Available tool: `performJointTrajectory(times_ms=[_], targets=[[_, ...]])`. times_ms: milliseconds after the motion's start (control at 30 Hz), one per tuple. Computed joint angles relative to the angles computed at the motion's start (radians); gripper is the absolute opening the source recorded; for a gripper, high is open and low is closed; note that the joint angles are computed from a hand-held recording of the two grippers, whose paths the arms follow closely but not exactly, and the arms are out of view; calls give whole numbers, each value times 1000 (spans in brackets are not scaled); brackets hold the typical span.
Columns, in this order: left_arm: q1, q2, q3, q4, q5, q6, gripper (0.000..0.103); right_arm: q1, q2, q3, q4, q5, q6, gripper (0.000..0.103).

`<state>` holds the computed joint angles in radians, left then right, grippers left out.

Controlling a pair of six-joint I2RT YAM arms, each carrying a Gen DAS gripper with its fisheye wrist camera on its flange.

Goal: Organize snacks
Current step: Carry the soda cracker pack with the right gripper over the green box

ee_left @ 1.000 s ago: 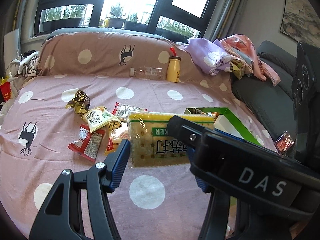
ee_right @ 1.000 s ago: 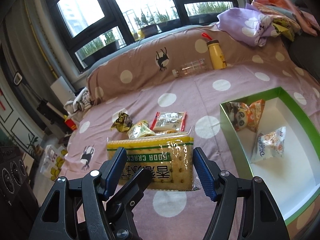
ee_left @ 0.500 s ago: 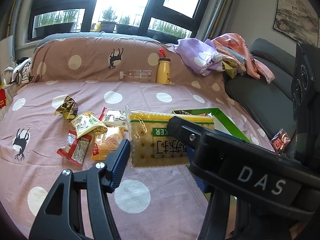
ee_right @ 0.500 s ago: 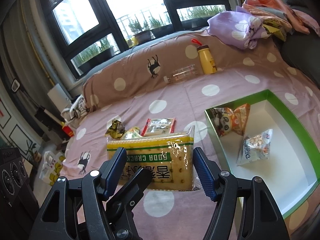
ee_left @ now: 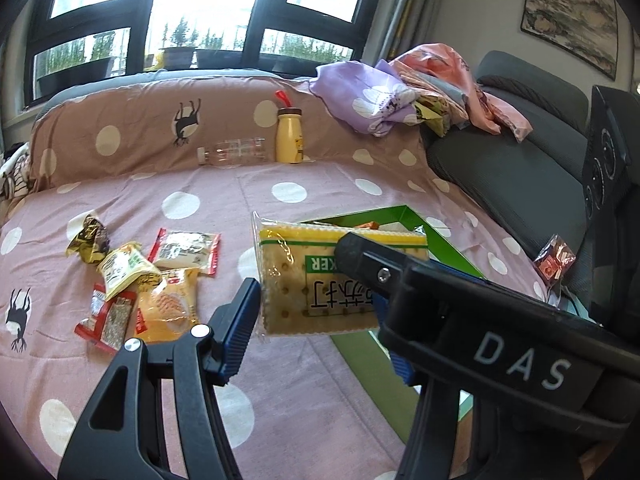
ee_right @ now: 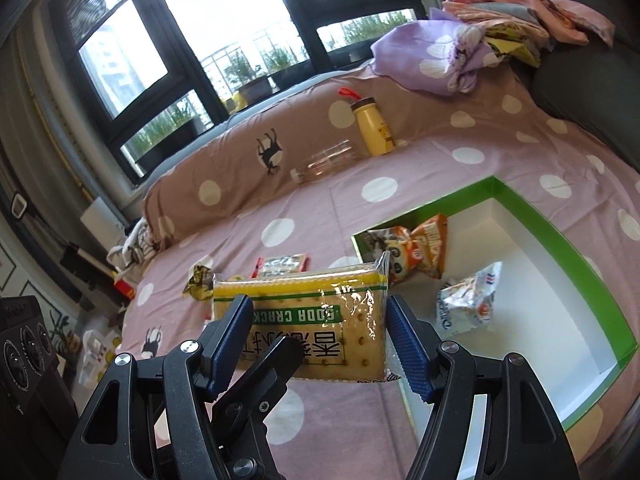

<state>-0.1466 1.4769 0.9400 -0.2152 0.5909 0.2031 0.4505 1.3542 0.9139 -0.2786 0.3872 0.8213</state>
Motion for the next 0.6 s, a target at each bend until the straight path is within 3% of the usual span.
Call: performJointTrajectory(times_ms=[600], targets=[[-189,89,69,-16,-46,-25,57,-161,-128,-120,-34,-39,56,71]])
